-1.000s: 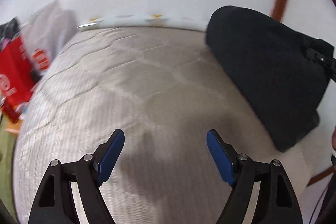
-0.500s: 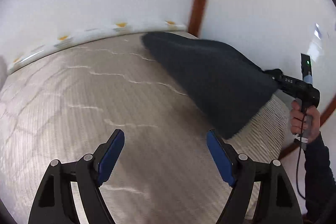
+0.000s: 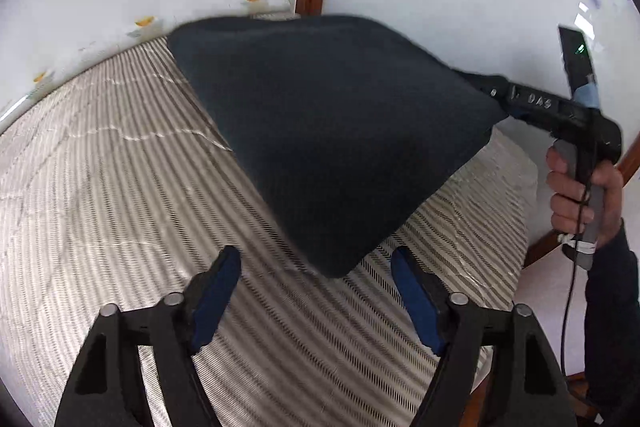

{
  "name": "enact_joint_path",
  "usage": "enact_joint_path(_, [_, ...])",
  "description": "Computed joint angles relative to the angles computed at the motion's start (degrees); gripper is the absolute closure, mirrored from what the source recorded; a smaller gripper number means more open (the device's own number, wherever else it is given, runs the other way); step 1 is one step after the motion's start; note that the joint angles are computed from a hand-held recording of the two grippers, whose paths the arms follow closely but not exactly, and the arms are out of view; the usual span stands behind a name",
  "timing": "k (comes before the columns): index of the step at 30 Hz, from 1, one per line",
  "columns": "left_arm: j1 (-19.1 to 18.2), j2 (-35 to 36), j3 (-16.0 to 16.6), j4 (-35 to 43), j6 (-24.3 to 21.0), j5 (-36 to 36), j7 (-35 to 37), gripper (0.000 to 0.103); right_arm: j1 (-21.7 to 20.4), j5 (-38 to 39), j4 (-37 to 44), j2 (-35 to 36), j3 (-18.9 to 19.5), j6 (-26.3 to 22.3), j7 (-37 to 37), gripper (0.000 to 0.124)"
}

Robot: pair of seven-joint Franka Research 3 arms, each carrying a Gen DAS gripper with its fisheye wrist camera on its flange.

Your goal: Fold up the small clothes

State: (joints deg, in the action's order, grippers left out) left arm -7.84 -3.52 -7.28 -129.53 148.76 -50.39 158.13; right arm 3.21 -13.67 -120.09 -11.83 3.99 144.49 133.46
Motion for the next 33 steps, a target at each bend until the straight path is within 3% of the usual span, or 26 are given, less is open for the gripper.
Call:
enact_joint_path(3, [-0.2,1.4,-0.6,0.9,1.1,-0.3,-1.4,0.049,0.3,0.3,1.1,1.0,-0.1,-1.3,-0.4,0.076])
enact_joint_path(5, [-0.2,1.9,-0.9,1.4,1.5,-3.0,-0.4,0.064,0.8,2.2,2.0,1.9,-0.7,-1.7,-1.7,0.082])
enact_joint_path(7, [-0.2,2.9,-1.3,2.4,2.2,-4.4,-1.0,0.072,1.4,4.7,1.9,2.4,-1.4,-0.2,-3.7,0.103])
enact_joint_path(10, [0.7,3.2,-1.4,3.1,1.7,-7.9,1.8,0.079,1.5,2.9,3.8,3.9,-0.7,-1.0,-3.3,0.107])
enact_joint_path(13, [1.5,2.5,-1.1,2.7,3.2,-10.6,4.0,0.082,2.4,3.0,5.0,4.8,-0.7,-1.0,-2.9,0.108])
enact_joint_path(19, [4.9,2.0,1.7,3.6,1.8,-13.7,5.7,0.084,5.7,7.4,9.5,9.8,-0.4,1.6,-3.9,0.109])
enact_joint_path(33, [17.2,4.8,6.8,5.5,1.9,-12.1,4.4,0.084,19.3,14.1,43.4,35.6,-0.7,-4.0,-10.8,0.108])
